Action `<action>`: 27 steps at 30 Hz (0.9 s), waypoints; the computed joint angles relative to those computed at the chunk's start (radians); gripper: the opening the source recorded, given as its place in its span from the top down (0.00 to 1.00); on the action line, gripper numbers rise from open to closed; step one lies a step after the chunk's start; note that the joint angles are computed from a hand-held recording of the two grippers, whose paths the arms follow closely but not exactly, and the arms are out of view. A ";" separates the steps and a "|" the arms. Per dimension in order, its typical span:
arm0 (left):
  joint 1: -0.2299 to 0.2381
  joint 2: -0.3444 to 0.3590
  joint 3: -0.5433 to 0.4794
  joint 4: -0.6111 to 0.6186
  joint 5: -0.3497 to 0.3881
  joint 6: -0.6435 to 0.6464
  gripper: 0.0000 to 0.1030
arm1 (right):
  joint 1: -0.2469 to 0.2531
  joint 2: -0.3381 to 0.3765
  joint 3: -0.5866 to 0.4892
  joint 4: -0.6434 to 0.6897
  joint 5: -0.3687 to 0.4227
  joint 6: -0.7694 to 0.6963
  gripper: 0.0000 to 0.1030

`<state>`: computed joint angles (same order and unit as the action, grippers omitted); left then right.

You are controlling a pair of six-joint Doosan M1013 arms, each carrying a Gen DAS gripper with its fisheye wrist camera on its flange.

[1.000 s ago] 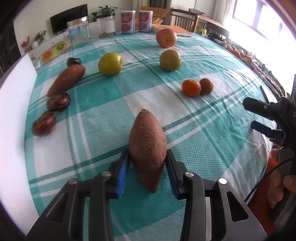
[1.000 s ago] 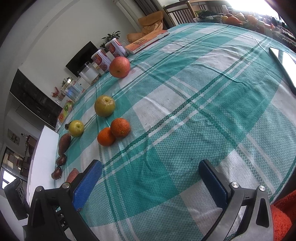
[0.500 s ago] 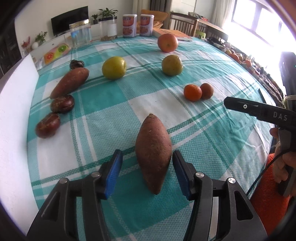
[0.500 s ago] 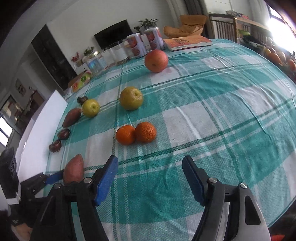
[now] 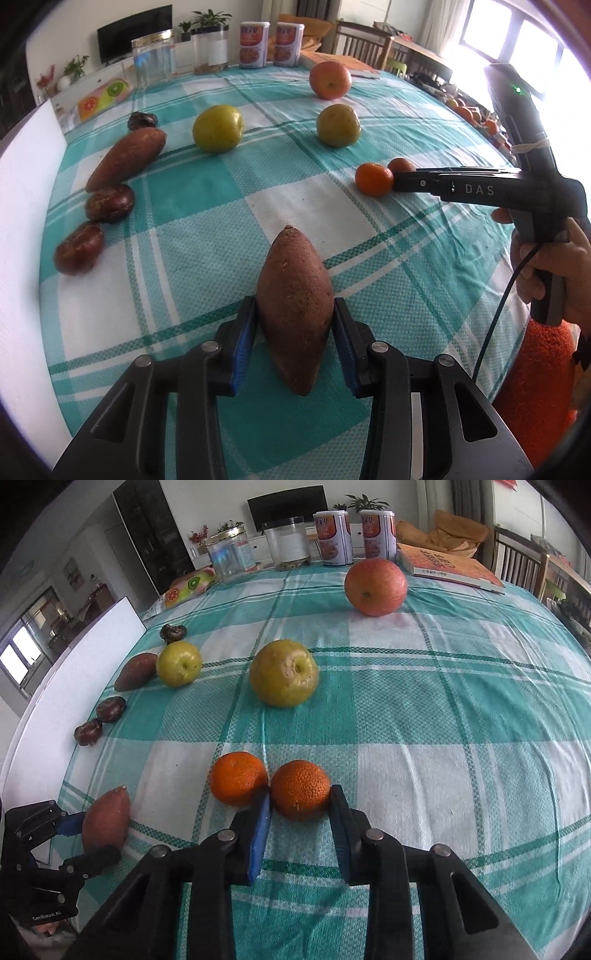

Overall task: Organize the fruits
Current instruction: 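Carry sweet potato and tangerine into the white box and open both tools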

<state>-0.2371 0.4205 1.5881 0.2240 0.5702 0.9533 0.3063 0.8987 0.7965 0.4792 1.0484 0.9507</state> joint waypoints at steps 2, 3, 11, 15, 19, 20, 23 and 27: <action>0.001 -0.004 0.005 -0.014 -0.005 0.002 0.60 | -0.005 -0.002 0.002 0.022 0.011 -0.001 0.71; 0.003 -0.009 0.011 -0.029 -0.014 0.005 0.60 | -0.009 -0.008 0.014 0.036 0.006 0.003 0.71; 0.026 -0.122 0.095 -0.216 -0.146 0.080 0.60 | -0.025 -0.119 0.164 0.222 0.002 -0.064 0.71; 0.046 -0.225 0.156 -0.190 -0.212 0.015 0.60 | 0.009 -0.177 0.212 0.360 0.067 -0.194 0.71; 0.059 -0.321 0.216 0.242 -0.153 -0.423 0.60 | 0.073 -0.206 0.232 0.472 0.157 -0.297 0.71; 0.066 -0.338 0.231 0.326 -0.117 -0.511 0.60 | 0.092 -0.208 0.230 0.486 0.185 -0.314 0.71; 0.096 -0.373 0.274 0.444 0.024 -0.673 0.60 | 0.154 -0.203 0.219 0.489 0.259 -0.341 0.71; 0.128 -0.389 0.325 0.477 0.182 -0.771 0.60 | 0.228 -0.196 0.214 0.436 0.280 -0.370 0.71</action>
<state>-0.1088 0.0315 1.9131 0.7007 0.7525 0.1820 0.5342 0.7030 1.0100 0.9155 1.3280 0.5803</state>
